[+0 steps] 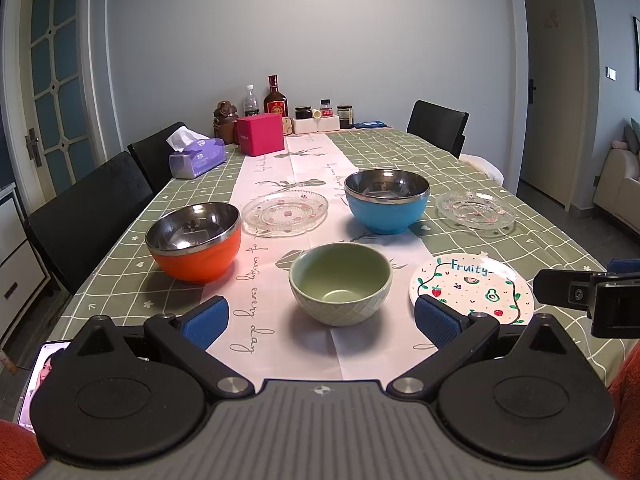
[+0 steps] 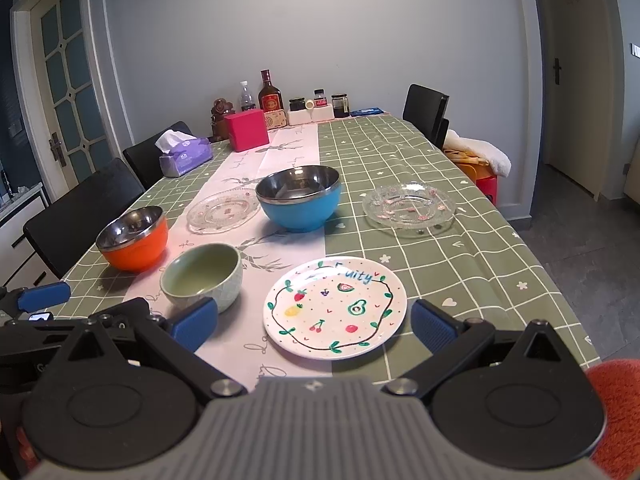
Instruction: Organize plates and bowls
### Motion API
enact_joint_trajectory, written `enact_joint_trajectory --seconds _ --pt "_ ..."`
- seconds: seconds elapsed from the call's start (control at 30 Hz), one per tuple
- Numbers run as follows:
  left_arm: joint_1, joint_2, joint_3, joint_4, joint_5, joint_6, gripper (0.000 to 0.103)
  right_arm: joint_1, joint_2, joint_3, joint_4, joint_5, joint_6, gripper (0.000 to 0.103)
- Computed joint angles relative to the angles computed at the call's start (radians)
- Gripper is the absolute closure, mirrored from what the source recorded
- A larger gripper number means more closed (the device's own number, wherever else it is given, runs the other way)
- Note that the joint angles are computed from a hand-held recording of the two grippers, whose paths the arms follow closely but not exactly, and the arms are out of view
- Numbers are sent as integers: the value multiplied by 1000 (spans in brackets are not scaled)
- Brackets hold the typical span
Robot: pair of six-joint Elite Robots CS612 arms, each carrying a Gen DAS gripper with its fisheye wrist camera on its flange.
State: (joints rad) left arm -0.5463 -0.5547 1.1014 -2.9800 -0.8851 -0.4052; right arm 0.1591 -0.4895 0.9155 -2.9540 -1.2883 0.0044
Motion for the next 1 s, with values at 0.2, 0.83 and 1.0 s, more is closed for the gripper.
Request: enact_joint_trajectory --seconds 0.2,0.83,1.0 --pt "0 1 0 -3 -1 1 0 0 -1 0 13 1 -3 2" --pt "-1 1 0 -3 1 -1 0 3 -2 -4 31 -1 -15 2" --pt "-1 0 1 -2 0 -5 0 4 -3 -5 41 -4 -19 2"
